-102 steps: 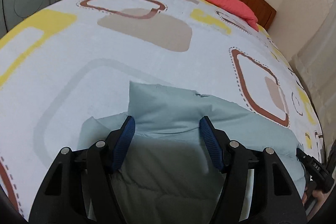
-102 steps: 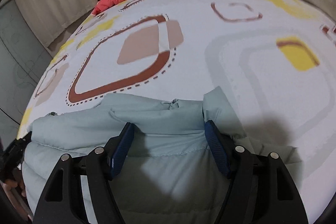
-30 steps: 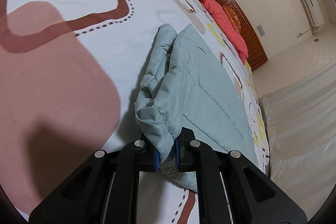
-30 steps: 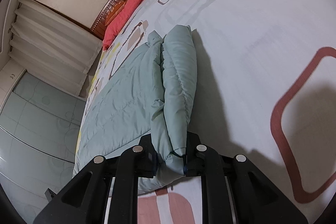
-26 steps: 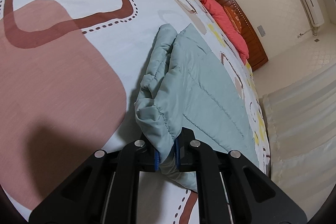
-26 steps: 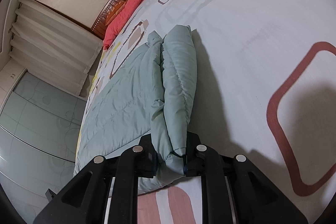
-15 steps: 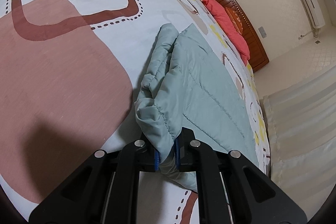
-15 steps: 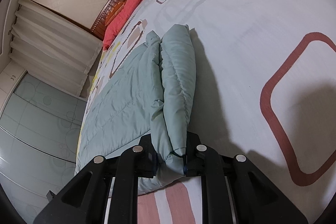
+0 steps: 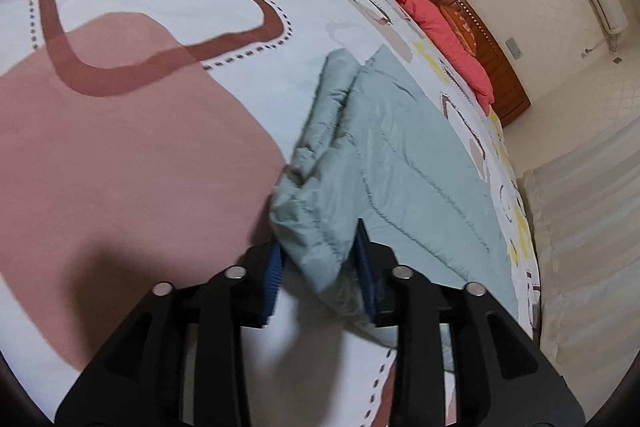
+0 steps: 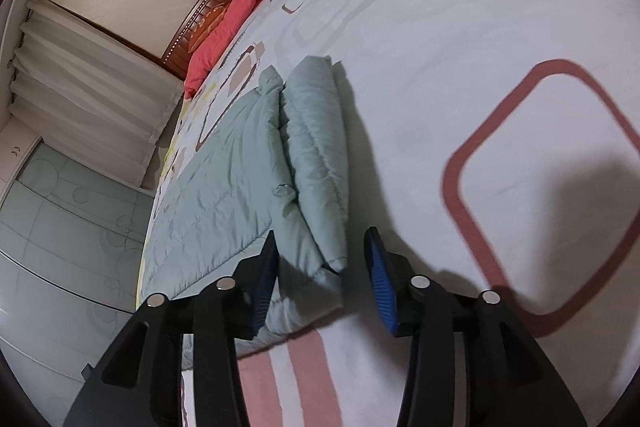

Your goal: Fold large clothes

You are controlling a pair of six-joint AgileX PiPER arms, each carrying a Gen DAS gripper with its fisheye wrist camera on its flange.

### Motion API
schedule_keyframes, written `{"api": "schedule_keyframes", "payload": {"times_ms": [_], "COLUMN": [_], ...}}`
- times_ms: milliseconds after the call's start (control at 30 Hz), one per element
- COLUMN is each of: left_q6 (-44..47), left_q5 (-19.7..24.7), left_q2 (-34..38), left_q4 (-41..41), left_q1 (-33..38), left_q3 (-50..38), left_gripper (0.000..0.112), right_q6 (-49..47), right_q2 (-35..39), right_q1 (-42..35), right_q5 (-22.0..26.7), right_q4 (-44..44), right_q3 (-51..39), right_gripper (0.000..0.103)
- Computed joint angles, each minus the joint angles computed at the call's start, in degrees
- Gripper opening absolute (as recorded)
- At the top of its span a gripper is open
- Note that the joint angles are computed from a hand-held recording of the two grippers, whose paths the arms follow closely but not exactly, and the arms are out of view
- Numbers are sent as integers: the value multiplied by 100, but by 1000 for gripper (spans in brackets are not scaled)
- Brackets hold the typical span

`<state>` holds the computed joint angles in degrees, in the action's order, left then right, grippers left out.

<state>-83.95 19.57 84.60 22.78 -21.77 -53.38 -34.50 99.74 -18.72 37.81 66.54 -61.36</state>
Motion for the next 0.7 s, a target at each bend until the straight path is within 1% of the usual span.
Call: {"api": "schedule_keyframes", "payload": {"times_ms": [33,67,133,200,300,333,367,400,433,533,600,700], "left_q6": [-4,-29,41,85,-78,-214,-312,-353,-358,-277,-74,752], "left_q5": [86,141,235,465,1055,1342,1590,1765,2047,2405,2536,2617], "left_q2": [-101,-185,-387,-515,-678,-723,-750,-751,-699,-475,-159,614], "left_q4": [46,100,148,260,735,1028,1312,1500,1763,2187,2358,2100], "left_q1": [12,19,56,31,-157,-316,-497,-641,-888,-1327,-1529,-1613], "left_q3": [59,117,263,311,260,185,99,23,-160,-590,-984,-1960], "left_gripper": [41,44,45,45,45,45,45,45,45,45,45,45], "right_q6": [16,24,23,112,658,827,1187,1407,1672,2082,2362,3151], "right_q2": [-40,-96,-183,-264,-484,-546,-642,-708,-785,-955,-975,-810], "right_q1": [-41,-105,-219,-297,-239,-229,-132,-66,48,429,786,1594], "right_q5": [-1,7,48,38,-240,-292,-439,-504,-580,-671,-698,-734], "right_q4": [-48,-95,-194,-423,-1229,-1478,-1956,-2256,-2592,-3192,-3585,-4674], "right_q3": [29,71,134,167,180,176,151,124,88,-30,-196,-688], "right_gripper": [51,52,52,52,52,52,52,51,51,49,49,49]}}
